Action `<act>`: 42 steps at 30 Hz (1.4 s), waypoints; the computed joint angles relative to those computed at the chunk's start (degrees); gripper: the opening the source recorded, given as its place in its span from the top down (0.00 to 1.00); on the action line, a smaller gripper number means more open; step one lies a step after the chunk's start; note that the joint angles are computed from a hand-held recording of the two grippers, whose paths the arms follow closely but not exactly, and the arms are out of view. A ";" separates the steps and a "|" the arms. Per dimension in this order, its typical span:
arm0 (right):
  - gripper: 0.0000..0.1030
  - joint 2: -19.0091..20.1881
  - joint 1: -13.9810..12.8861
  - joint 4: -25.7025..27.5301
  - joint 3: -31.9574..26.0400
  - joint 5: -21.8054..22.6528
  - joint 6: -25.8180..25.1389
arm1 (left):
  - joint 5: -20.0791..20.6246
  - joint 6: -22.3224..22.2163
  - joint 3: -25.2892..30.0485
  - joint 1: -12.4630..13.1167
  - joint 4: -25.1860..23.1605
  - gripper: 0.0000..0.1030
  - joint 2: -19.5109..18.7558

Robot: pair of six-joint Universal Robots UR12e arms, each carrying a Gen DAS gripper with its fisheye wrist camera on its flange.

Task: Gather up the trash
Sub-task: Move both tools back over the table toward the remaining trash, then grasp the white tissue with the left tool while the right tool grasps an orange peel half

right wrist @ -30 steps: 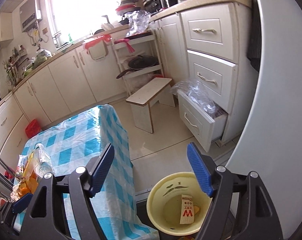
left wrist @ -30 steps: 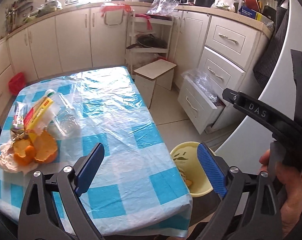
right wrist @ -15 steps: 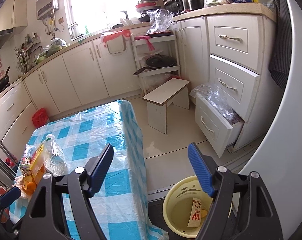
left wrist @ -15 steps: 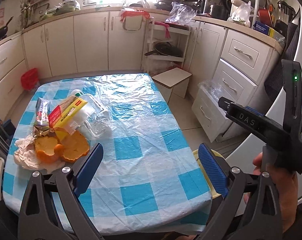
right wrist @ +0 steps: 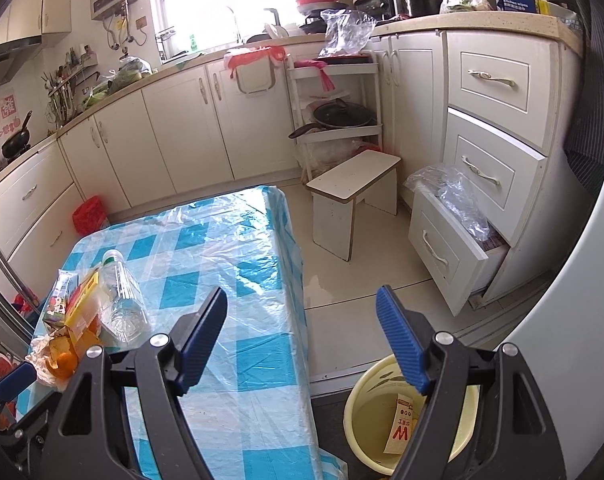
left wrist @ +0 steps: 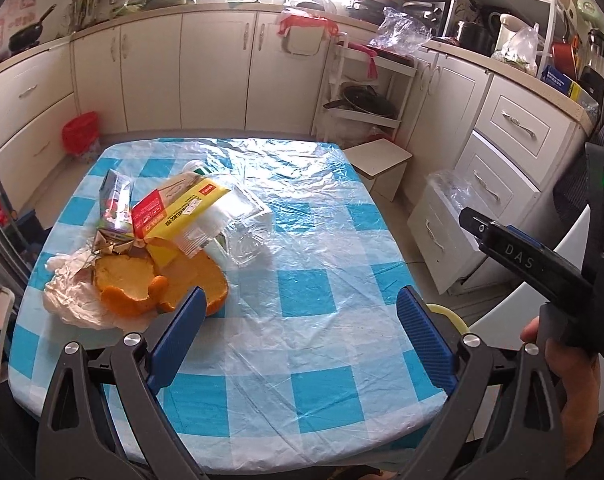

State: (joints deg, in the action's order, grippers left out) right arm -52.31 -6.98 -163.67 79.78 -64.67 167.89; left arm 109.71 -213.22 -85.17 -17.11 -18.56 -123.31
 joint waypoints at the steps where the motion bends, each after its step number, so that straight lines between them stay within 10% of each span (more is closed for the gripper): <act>1: 0.28 -0.01 0.08 0.12 -0.01 0.08 -0.15 | 0.08 -0.17 -0.12 0.07 -0.03 0.11 0.05; 10: 0.28 0.05 0.82 1.76 -0.33 1.19 -1.12 | 4.39 -3.43 -4.32 1.36 1.30 0.11 2.34; 16: 0.28 -0.11 1.50 2.72 -0.22 2.19 -2.56 | 10.92 -13.07 -10.74 4.20 -0.16 0.10 5.91; 22: 0.27 -0.24 2.49 3.64 0.06 2.54 -4.84 | 6.81 -22.98 -16.80 8.97 0.05 0.10 8.75; 30: 0.27 -0.31 4.19 6.09 0.31 2.74 -8.67 | 1.95 -22.02 -18.35 10.67 4.99 0.11 7.56; 36: 0.27 -0.33 5.62 8.63 0.56 2.88 -12.72 | -2.05 -20.84 -18.46 11.92 6.32 0.63 6.68; 42: 0.27 -0.35 6.64 11.23 0.77 2.83 -15.98 | -3.00 -20.23 -20.15 12.56 8.70 0.74 7.54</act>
